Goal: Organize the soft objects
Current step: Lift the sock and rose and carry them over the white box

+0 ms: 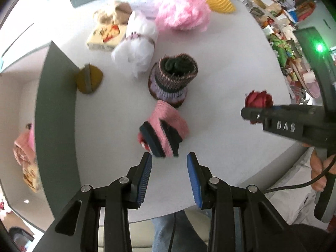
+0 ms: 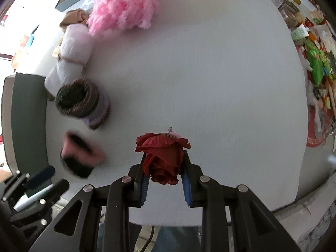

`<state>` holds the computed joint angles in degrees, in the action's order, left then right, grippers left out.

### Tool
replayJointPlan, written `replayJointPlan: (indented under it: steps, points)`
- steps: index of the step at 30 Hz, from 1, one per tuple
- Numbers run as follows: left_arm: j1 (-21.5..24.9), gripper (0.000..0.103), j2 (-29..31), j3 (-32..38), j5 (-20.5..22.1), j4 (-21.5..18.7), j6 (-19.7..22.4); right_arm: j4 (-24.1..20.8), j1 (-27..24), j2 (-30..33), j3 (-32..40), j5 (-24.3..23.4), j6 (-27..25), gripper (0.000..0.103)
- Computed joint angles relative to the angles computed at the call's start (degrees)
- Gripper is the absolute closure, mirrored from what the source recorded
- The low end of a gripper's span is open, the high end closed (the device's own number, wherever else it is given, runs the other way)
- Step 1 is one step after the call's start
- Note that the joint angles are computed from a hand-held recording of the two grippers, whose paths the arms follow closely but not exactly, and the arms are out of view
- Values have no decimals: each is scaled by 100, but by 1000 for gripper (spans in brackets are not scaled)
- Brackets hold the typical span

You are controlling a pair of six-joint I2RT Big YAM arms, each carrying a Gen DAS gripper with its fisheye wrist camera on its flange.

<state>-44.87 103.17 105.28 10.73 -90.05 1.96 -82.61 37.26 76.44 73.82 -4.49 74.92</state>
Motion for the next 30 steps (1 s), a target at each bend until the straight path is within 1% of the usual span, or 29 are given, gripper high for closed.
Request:
replayJointPlan:
  steps: [4,5,9,11,13,14,16,17,18,19,21,23,24,25,26,27,28,29,30]
  points:
    - [122,66,-147,-17,28,10,185,-103,149,-2,189,-19,252,74]
    - [151,66,-172,-5,24,15,220,-75,183,97,277,-9,303,74]
    - [287,66,-273,-7,51,48,385,-229,326,131,521,84,487,74]
    - [392,66,-337,-23,73,0,459,-382,502,262,831,122,673,74]
    - [498,66,-373,-63,99,-43,473,-458,581,346,960,165,704,74]
    - [514,66,-350,-72,129,-70,466,-482,533,351,975,166,650,74]
    - [478,65,-283,-135,94,10,380,-506,591,415,1082,165,744,74]
    - [439,52,-235,-187,25,90,311,-404,637,542,1106,176,797,74]
    - [415,26,-203,-227,6,149,258,-469,656,566,1181,194,800,74]
    - [389,19,-163,-297,16,265,137,-515,676,569,1215,215,802,74]
    - [348,17,-70,-354,26,365,-13,-566,765,379,1052,249,867,74]
    - [285,17,124,-329,10,312,-119,-689,837,329,1081,273,982,74]
    - [241,17,251,-332,-41,285,-188,-502,763,297,847,267,927,74]
    - [216,17,314,-334,-99,263,-220,-543,801,258,820,272,1002,74]
    - [172,19,427,-337,-209,213,-236,-563,836,221,778,272,1057,74]
    - [150,38,491,-335,-254,170,-222,-635,882,175,763,261,1118,74]
    - [143,49,580,-310,-176,52,-149,-670,915,152,740,262,1166,74]
    - [136,55,567,-321,-130,70,-131,-708,939,136,731,268,1202,74]
    - [140,71,533,-334,16,101,-66,-724,955,120,718,275,1222,73]
